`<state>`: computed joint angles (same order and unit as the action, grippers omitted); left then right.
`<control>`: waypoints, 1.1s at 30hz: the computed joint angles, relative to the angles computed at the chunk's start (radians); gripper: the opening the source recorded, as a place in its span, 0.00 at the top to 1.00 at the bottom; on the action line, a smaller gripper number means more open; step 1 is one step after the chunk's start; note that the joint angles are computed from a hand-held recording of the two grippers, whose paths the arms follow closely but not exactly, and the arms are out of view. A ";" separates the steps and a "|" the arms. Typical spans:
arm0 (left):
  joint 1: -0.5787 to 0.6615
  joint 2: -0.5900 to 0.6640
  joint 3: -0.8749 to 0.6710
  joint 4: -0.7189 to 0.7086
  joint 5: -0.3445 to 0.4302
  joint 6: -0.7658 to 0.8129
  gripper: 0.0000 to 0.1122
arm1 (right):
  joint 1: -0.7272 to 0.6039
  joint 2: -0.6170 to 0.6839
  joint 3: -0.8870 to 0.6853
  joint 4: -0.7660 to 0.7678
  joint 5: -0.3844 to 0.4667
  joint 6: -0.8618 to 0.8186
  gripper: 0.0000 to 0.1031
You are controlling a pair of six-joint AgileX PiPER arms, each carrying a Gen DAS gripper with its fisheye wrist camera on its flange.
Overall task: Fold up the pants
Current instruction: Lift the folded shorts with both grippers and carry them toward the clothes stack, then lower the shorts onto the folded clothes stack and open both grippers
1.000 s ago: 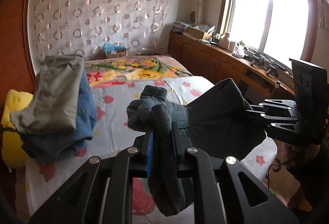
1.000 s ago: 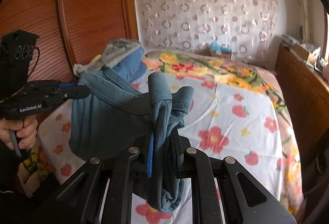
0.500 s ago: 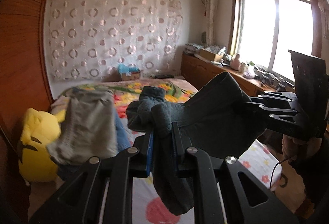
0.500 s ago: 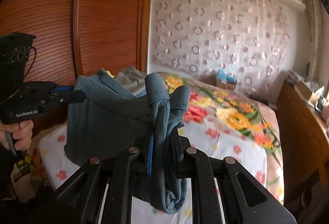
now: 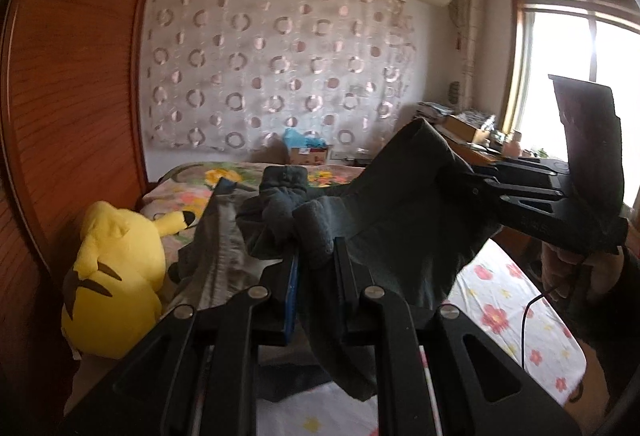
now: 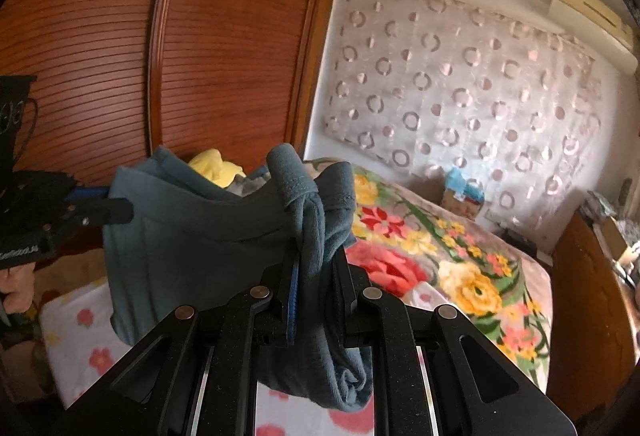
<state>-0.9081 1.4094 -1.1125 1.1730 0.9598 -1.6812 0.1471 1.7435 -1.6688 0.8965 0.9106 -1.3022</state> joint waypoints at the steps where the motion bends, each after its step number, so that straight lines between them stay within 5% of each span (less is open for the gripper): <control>1: 0.012 -0.003 0.013 0.007 -0.006 -0.012 0.89 | 0.011 0.019 -0.021 -0.001 -0.001 0.001 0.89; 17: 0.078 0.012 0.182 0.007 -0.002 -0.237 0.88 | 0.292 0.528 -0.681 -0.217 0.065 0.227 0.89; 22: 0.088 0.018 0.192 0.009 0.016 -0.267 0.85 | 0.326 0.596 -0.797 -0.254 0.097 0.308 0.86; 26: 0.085 0.013 0.201 0.003 0.011 -0.292 0.78 | 0.307 0.601 -0.817 -0.235 0.102 0.361 0.58; 33: 0.085 0.027 0.190 -0.031 0.011 -0.252 0.66 | 0.228 0.551 -0.746 -0.134 0.200 0.357 0.57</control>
<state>-0.8227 1.4361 -0.9230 1.1421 0.9711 -1.9330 0.3749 2.2946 -2.4144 0.7623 1.1103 -0.9455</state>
